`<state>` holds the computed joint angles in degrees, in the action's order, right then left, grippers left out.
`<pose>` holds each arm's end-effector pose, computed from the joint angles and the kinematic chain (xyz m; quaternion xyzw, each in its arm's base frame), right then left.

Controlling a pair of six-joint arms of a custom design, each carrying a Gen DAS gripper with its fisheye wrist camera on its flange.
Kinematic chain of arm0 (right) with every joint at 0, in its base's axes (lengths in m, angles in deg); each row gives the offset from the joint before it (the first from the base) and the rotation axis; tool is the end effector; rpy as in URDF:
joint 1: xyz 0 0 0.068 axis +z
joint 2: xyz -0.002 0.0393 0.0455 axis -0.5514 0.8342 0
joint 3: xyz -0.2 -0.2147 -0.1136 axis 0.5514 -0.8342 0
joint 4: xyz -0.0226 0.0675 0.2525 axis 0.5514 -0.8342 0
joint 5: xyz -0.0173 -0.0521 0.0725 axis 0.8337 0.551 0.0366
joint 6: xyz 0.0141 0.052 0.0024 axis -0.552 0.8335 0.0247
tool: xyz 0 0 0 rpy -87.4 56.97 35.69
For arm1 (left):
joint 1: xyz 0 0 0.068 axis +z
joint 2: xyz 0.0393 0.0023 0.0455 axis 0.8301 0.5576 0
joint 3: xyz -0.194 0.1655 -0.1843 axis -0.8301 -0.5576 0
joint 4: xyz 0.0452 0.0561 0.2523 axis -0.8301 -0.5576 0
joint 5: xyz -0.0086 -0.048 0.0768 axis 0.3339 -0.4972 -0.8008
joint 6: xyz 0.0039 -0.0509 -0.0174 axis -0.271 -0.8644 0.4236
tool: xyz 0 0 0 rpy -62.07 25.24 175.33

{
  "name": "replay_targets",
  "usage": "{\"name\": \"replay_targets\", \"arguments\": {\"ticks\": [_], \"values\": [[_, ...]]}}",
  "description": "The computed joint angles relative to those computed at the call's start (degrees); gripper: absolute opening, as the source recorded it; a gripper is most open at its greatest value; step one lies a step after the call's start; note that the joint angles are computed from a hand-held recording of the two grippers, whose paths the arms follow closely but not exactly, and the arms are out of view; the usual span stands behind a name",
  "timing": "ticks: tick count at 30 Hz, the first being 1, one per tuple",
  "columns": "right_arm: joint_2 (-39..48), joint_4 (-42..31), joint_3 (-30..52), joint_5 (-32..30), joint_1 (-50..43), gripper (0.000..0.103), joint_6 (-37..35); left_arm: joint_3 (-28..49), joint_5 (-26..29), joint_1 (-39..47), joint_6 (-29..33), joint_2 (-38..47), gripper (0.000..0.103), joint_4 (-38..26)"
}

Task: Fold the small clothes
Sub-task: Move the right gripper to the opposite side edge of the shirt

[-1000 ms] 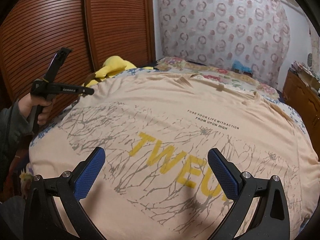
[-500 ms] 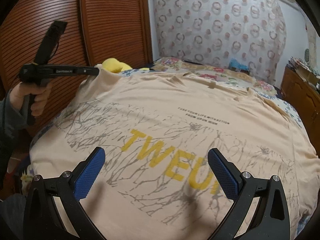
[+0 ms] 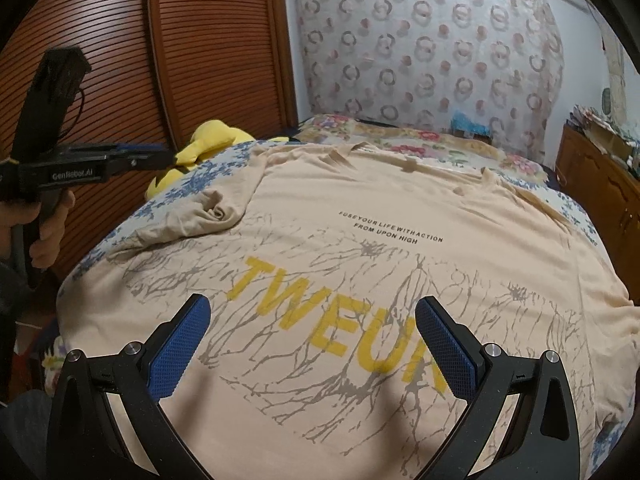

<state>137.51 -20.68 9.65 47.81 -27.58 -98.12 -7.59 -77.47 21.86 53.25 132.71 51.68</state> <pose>0.3930 0.0638 0.1363 -0.4357 0.7910 0.2425 0.3545 0.2530 -0.1491 0.1566 -0.1095 0.9053 0.0336 0.4090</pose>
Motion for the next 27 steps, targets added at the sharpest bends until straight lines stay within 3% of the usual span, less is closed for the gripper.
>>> {"name": "replay_targets", "arguments": {"ticks": [10,16,20,22,27], "values": [[-1.0,-2.6,1.3,0.8,2.6,0.098,-2.5,-7.3,4.1,7.1,-3.7,6.7,0.036,7.3],[-2.1,-3.2,1.7,1.0,4.3,0.094,-3.8,-7.9,5.6,8.6,-3.7,9.1,0.036,9.1],[-1.9,-3.5,2.5,1.7,5.7,0.094,-4.3,-8.6,5.7,8.9,-3.5,9.0,0.044,10.6],[-1.4,-4.1,3.4,2.3,6.6,0.093,-4.2,-9.1,6.9,9.4,-3.1,9.1,0.058,11.8],[-0.2,-4.8,5.0,3.8,8.4,0.092,-3.8,-7.9,6.7,9.1,-2.8,9.4,0.062,10.4]]}}
